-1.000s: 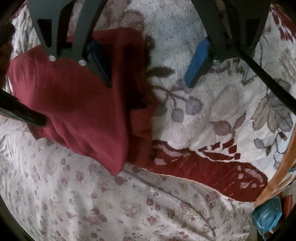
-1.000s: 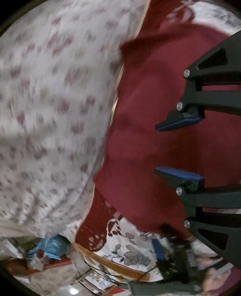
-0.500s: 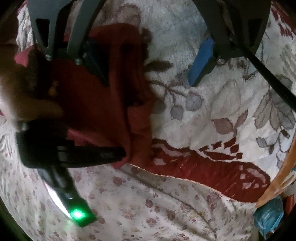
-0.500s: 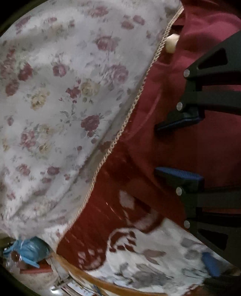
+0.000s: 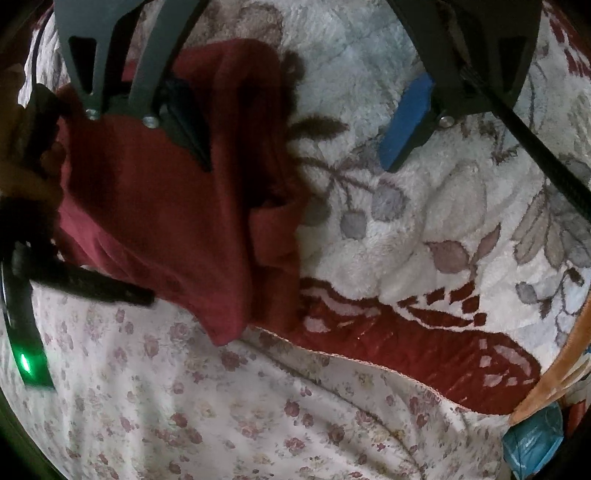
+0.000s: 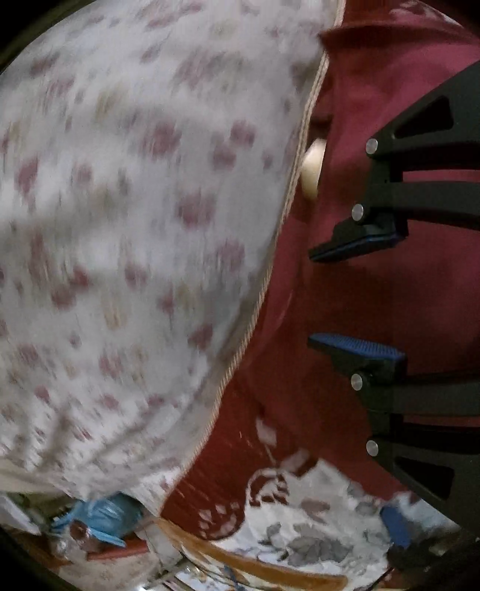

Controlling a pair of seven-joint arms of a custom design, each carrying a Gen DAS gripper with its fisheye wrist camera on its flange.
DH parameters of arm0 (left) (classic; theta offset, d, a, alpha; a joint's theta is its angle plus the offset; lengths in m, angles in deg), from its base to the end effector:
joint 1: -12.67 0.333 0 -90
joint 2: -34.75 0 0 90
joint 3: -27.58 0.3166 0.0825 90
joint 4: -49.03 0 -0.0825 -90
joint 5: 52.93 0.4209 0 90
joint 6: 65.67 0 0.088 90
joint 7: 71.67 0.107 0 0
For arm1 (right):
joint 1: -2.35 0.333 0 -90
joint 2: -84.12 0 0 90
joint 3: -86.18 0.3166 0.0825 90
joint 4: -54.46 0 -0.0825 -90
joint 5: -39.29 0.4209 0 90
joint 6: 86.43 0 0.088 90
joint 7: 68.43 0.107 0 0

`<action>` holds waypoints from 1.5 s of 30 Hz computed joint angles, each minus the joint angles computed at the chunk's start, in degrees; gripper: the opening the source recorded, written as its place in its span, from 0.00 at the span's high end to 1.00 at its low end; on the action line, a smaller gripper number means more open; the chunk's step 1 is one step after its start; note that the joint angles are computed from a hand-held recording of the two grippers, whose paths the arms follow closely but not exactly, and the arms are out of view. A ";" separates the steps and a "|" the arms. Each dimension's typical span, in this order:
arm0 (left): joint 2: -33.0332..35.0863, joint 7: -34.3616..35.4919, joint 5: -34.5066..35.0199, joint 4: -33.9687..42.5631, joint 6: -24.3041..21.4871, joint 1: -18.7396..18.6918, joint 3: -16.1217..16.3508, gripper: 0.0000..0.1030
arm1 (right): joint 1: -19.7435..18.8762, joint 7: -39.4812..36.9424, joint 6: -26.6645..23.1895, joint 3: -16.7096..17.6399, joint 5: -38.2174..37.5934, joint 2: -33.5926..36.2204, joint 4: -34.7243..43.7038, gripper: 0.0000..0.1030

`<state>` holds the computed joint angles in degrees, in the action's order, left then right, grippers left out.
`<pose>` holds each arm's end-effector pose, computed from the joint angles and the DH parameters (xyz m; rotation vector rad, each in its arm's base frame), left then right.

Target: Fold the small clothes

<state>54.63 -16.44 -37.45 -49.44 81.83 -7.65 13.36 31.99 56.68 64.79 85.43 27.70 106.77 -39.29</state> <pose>0.6031 -0.3980 0.4314 -1.8539 2.1528 -0.7133 0.6490 0.3655 0.4421 -1.8476 1.7733 -0.3770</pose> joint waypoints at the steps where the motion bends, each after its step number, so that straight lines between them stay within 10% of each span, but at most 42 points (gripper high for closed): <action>1: 0.11 -0.23 0.17 0.14 -0.05 -0.13 0.09 0.12 | 0.09 0.68 -0.54 -0.47 -0.34 -0.48 -0.75 0.58; 5: 0.32 -0.87 1.52 0.27 0.08 -0.65 0.48 0.10 | -5.42 -5.13 0.64 3.22 10.02 -3.03 -6.13 0.52; 9: 0.28 -0.70 1.28 0.17 0.23 -0.44 0.31 0.10 | -2.57 4.73 7.83 -1.86 1.68 -10.73 -15.78 0.50; 14: 0.48 -1.14 1.90 0.38 0.15 -0.68 0.46 0.09 | -3.63 21.89 2.97 -4.70 -12.52 -17.60 -23.10 0.50; 19: 0.63 -1.14 1.84 0.60 0.07 -0.65 0.43 0.08 | -9.37 18.48 0.02 -2.06 -4.01 -17.05 -24.89 0.50; 29: 0.76 -1.34 2.02 0.73 0.02 -0.75 0.50 0.07 | -7.86 27.16 -6.14 1.14 -18.93 -14.59 -17.43 0.49; 38: 0.84 -1.30 2.01 0.72 0.19 -0.74 0.45 0.07 | -5.81 1.07 -2.59 7.70 0.77 -4.69 -3.20 0.45; 45: 0.87 -0.97 1.51 0.73 0.21 -0.57 0.29 0.07 | 0.26 -5.22 -8.21 4.96 3.74 8.22 14.94 0.45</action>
